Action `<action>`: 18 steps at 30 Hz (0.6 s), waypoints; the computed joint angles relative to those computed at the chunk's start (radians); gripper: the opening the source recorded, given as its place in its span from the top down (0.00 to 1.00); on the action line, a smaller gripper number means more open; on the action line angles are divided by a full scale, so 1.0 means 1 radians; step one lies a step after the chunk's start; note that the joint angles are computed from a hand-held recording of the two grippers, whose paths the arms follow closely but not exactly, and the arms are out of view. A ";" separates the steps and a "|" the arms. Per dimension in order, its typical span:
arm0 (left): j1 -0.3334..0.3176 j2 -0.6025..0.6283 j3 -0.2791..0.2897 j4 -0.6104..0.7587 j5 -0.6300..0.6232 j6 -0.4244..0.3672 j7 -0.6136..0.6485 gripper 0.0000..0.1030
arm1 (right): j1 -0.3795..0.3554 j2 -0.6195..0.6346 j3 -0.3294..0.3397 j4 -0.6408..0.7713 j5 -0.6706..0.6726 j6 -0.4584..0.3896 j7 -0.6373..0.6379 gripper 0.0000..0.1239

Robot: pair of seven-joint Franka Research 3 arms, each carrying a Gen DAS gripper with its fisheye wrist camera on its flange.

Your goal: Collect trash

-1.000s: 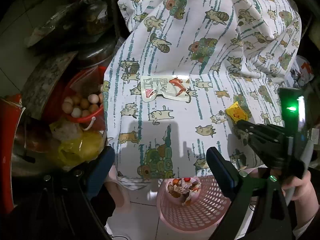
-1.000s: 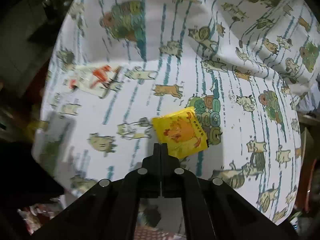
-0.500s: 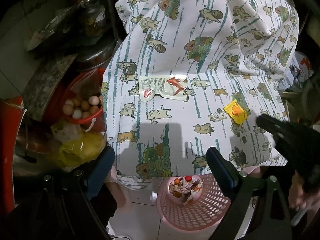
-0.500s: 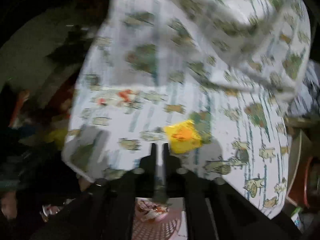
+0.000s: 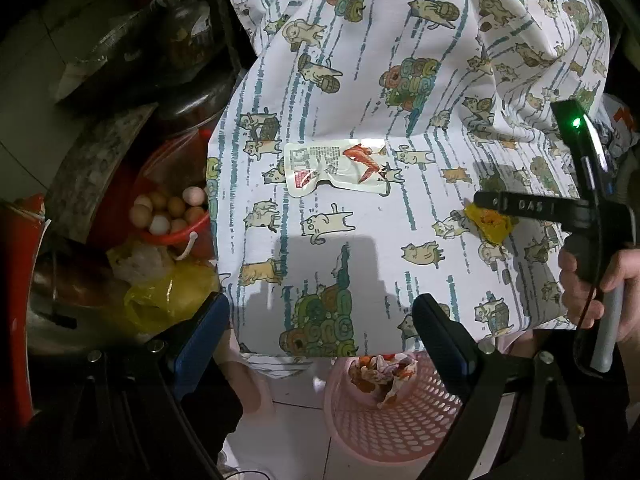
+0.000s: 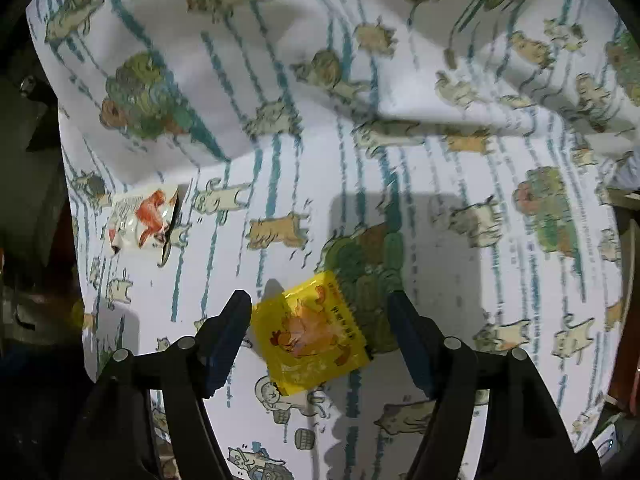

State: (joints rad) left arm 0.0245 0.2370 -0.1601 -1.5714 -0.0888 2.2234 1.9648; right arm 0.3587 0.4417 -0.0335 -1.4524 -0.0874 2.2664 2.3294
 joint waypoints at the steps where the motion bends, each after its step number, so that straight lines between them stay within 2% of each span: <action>1: 0.000 0.001 -0.001 0.002 0.000 -0.001 0.002 0.11 | -0.016 -0.001 0.021 -0.010 0.037 0.012 -0.041 0.42; 2: -0.001 0.003 -0.002 0.005 0.000 -0.005 0.005 0.11 | -0.008 -0.006 0.017 -0.022 0.023 0.026 -0.050 0.47; 3: -0.001 0.006 -0.003 0.009 -0.001 -0.009 0.008 0.11 | -0.006 -0.010 0.023 -0.028 0.025 0.028 -0.073 0.48; 10: -0.010 -0.011 -0.005 -0.016 0.010 0.016 0.027 0.11 | 0.008 -0.030 0.070 -0.051 0.100 0.006 -0.241 0.49; 12: -0.011 -0.019 -0.006 -0.026 0.011 0.027 0.033 0.11 | 0.060 -0.020 0.031 -0.027 0.007 -0.027 -0.176 0.45; 14: -0.016 -0.031 -0.003 -0.048 0.028 0.058 0.033 0.11 | 0.146 0.005 -0.041 0.021 -0.177 -0.105 0.010 0.36; 15: -0.021 -0.037 0.000 -0.060 0.045 0.077 0.028 0.11 | 0.180 0.010 -0.067 0.027 -0.262 -0.120 0.104 0.35; 16: -0.024 -0.039 0.003 -0.067 0.060 0.090 0.023 0.11 | 0.186 0.011 -0.069 0.026 -0.297 -0.115 0.151 0.33; 18: -0.025 -0.037 0.004 -0.065 0.068 0.090 0.018 0.11 | 0.150 0.019 -0.037 0.025 -0.261 -0.071 0.164 0.33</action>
State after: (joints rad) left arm -0.0005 0.2004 -0.1560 -1.6365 -0.0206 2.3139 1.9830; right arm 0.5086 0.4608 -0.0707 -1.4277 -0.3480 2.1956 2.4930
